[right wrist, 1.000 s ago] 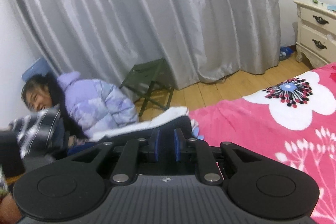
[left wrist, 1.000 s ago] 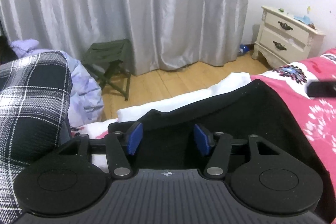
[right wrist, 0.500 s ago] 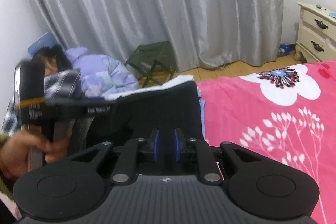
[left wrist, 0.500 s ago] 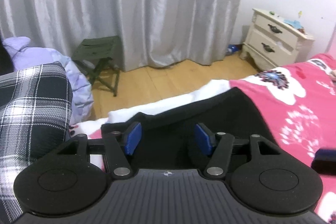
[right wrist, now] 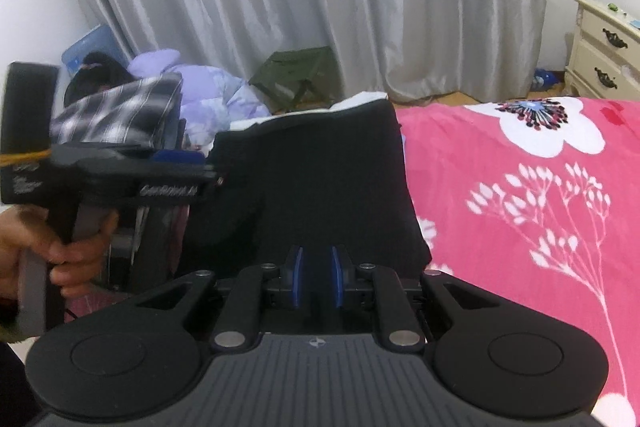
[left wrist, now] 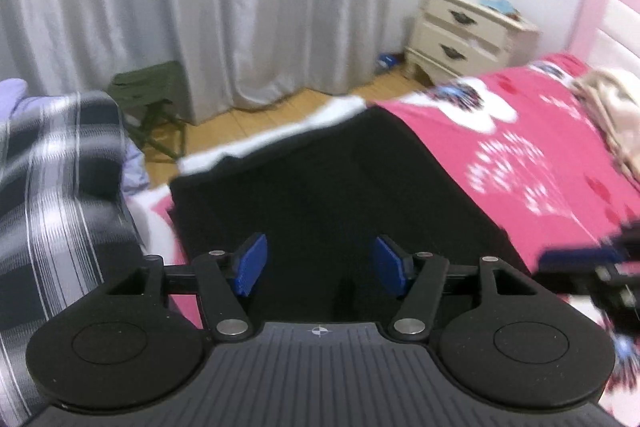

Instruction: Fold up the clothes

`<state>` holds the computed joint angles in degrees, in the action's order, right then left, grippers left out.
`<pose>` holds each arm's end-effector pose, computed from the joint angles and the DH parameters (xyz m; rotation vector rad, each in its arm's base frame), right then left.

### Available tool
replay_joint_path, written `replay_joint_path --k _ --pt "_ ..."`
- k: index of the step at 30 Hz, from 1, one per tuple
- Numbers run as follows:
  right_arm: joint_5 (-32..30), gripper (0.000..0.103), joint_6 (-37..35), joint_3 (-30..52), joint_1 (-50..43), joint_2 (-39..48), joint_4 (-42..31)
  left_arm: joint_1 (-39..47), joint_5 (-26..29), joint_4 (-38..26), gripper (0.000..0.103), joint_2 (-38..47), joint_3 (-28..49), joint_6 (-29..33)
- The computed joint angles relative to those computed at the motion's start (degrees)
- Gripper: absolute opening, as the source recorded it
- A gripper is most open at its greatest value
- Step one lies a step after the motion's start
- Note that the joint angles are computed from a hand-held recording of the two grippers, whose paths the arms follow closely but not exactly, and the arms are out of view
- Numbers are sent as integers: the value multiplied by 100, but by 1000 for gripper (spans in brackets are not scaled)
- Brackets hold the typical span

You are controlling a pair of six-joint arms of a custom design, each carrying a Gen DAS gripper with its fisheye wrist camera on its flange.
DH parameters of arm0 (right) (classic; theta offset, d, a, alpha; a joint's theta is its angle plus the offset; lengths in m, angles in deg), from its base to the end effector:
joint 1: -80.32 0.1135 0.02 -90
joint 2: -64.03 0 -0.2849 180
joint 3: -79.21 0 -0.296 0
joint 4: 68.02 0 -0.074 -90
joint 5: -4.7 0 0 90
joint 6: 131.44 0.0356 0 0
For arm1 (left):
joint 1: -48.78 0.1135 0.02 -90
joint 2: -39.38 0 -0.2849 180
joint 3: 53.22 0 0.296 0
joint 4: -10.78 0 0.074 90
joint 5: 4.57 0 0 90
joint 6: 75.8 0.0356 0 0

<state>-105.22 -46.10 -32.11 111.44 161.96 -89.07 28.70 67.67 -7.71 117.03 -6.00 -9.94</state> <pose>0.3244 0.2100 0.1684 -0.9091 2.3058 0.6272 0.2716 -0.0877 0.1606 -0.2224 2.3611 0.0088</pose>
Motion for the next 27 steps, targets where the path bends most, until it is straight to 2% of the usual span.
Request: replay_joint_path --k 6,14,27 --pt "139 17 75 -240 -21 -179 -51 -296 114 -236 62 -188 -147 4" --pt "178 17 552 -190 -132 61 -110 -295 298 -292 63 -202 -126 205" --pt "226 17 619 -152 -142 169 -81 -474 402 -713 63 -250 -265 93"
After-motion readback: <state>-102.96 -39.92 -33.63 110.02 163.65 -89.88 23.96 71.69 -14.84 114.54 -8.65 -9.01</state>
